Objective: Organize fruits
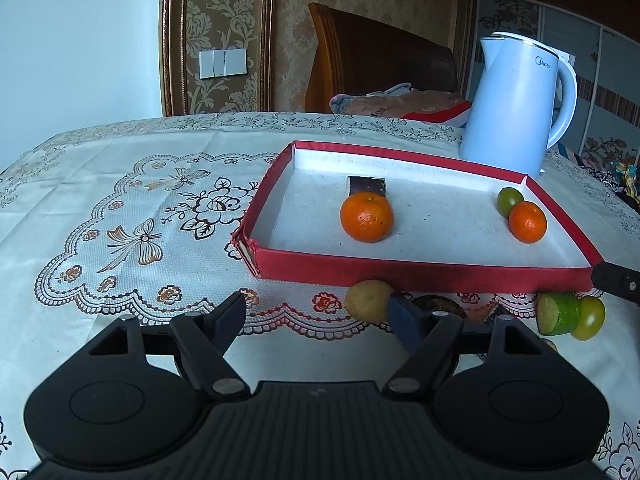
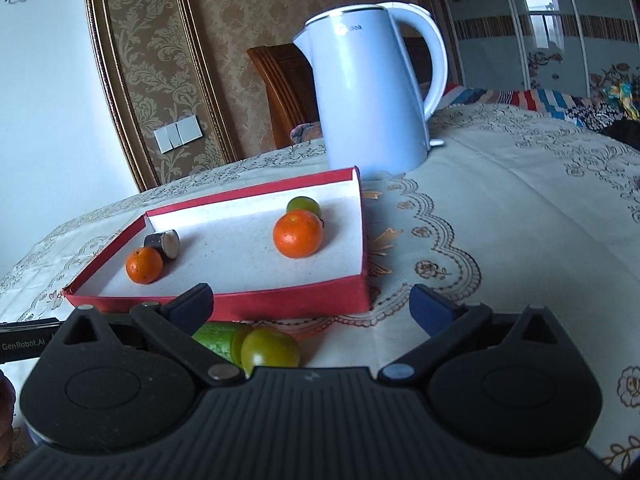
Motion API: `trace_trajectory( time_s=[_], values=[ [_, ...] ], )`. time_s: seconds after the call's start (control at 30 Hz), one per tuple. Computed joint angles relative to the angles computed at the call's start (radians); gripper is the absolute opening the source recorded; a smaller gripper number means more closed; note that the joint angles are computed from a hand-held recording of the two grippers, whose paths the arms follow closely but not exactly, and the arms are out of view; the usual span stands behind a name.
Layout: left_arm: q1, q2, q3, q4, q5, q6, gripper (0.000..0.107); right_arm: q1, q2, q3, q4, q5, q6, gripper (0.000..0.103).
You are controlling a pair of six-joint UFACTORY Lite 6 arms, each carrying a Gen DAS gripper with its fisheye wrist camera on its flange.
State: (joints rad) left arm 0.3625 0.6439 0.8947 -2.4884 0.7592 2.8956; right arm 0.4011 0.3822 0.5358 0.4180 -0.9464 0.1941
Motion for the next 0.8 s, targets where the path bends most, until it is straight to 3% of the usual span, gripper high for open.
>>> trace_trajectory(
  time_s=[0.17, 0.3, 0.8],
  values=[
    [0.004, 0.008, 0.015, 0.015, -0.005, -0.022, 0.077, 0.048, -0.035, -0.027, 0.130, 0.039, -0.093, 0.103],
    [0.007, 0.011, 0.024, 0.026, -0.009, -0.036, 0.077, 0.040, -0.065, -0.042, 0.113, 0.119, -0.134, 0.103],
    [-0.014, 0.012, 0.013, -0.010, -0.009, 0.030, 0.077, 0.045, -0.084, -0.061, 0.104, 0.142, -0.151, 0.103]
  ],
)
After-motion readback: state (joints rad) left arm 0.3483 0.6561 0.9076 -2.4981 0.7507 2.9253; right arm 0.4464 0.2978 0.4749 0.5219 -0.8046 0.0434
